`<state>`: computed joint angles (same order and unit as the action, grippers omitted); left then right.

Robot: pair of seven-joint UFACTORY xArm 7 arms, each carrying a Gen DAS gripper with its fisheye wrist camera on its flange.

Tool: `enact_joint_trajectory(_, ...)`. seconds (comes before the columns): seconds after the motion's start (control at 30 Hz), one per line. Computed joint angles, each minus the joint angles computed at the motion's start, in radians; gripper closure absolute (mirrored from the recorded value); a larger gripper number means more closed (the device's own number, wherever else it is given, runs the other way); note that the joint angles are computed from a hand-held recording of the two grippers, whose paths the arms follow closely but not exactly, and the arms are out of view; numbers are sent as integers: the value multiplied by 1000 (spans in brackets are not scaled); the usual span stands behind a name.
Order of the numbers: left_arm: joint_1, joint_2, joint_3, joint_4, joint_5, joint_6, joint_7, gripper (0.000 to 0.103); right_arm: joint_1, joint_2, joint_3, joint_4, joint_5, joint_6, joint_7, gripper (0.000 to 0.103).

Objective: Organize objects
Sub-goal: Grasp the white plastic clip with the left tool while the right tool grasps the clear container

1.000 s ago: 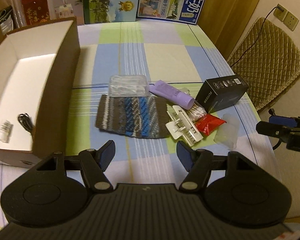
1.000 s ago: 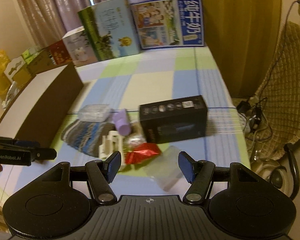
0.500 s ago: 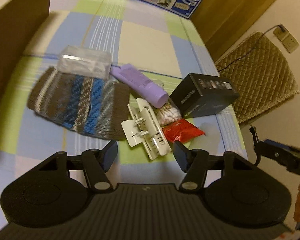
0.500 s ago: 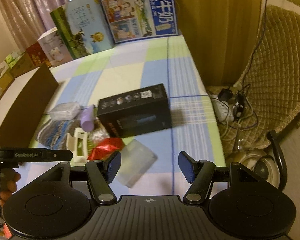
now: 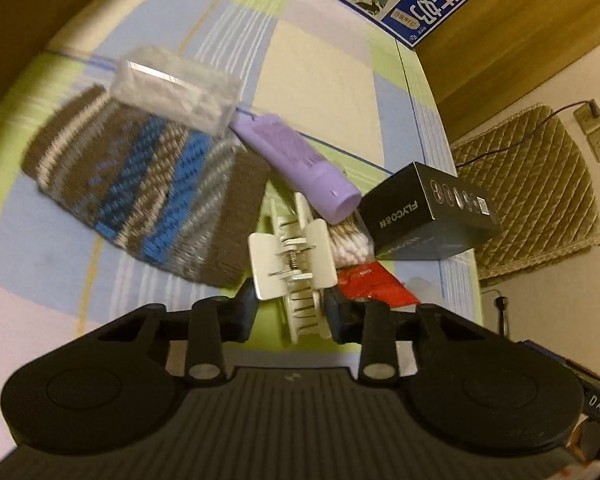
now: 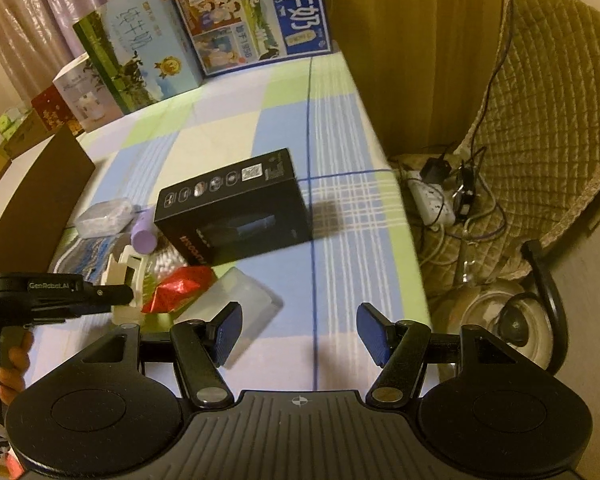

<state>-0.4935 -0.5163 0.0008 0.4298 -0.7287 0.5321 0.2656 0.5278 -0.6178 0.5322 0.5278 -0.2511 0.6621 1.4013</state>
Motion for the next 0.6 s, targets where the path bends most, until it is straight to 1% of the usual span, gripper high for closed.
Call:
enact_joint_trajectory(0.03, 10, -11, -7, -4, 20, 2, -3, 85, 0, 8, -1, -3, 2, -19, 4, 42)
enact_joint_trajectory(0.07, 17, -25, -7, -9, 39, 10, 0, 87, -3, 20, 0, -3, 4, -40, 11, 42)
enact_joint_trajectory(0.13, 42, -67, -21, -29, 101, 25, -17, 87, -11, 51, 6, -4, 4, -92, 32, 42)
enact_joint_trajectory(0.23, 58, -142, -27, -67, 176, 44, -23, 87, -25, 101, 10, -1, -3, -167, 60, 42)
enact_joint_trajectory(0.3, 65, -187, -40, -88, 230, 50, -33, 87, -42, 146, 19, 15, -12, -191, 91, 42)
enact_joint_trajectory(0.37, 65, -229, -46, -109, 276, 44, -35, 87, -62, 191, 32, 40, -40, -193, 121, 42)
enact_joint_trajectory(0.47, 53, -251, -42, -120, 322, 40, -43, 87, -104, 253, 59, 83, -121, -175, 199, 42)
enact_joint_trajectory(0.57, 43, -261, -30, -127, 345, 43, -47, 87, -108, 310, 41, 109, -164, -171, 275, 42)
enact_joint_trajectory(0.6, 41, -261, -30, -128, 352, 41, -49, 87, -105, 321, 30, 104, -180, -194, 294, 42)
